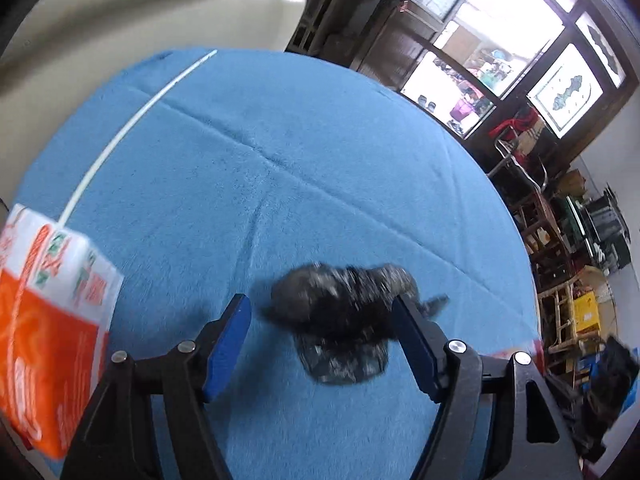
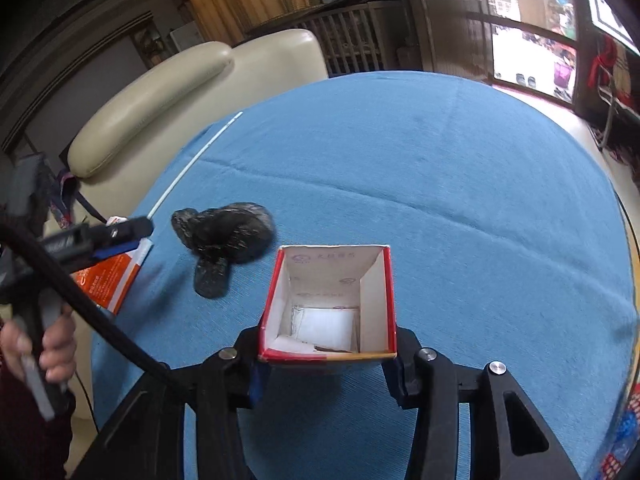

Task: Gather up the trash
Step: 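Grasp the black plastic bag with the left gripper while the right grasps the red-and-white box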

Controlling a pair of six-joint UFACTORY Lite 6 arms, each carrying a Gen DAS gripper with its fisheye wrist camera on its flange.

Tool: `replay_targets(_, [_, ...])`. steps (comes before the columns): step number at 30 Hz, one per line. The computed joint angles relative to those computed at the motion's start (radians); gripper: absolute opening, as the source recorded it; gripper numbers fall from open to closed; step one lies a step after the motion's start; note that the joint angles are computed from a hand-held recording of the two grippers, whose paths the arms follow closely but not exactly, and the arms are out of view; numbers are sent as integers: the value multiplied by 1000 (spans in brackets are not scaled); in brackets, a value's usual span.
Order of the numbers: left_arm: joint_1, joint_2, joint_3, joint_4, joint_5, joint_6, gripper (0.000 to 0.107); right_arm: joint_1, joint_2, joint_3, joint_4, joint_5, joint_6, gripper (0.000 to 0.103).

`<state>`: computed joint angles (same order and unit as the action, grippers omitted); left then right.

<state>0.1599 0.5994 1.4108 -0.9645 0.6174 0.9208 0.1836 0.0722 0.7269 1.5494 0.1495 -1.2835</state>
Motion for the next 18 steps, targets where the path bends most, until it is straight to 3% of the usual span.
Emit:
replay_targets(3, [-19,127,137,18,78,-74,73,-78,-47,-68,43,44,-65,49])
replay_targets(5, [-58,115,106,14,25,-78,71,-135,-68,-102,100,102,-143,49])
replay_targets(7, [-95,78,37,-27,-20,-9,42,-166,-88,-119,89,114,-152,49])
replay_targets(8, [-117,62,8,-13,-43,-30,32,-182,-100,-128,87,125,-158,49])
replay_targets(12, [-169,-102,-191,-155,-153,81,19,-232,-160,-156,57,173,-145,49])
replay_targets(18, [-264,-372,-414,-171,-288,63,14,-290,-307,-240,-24,217,-88,49])
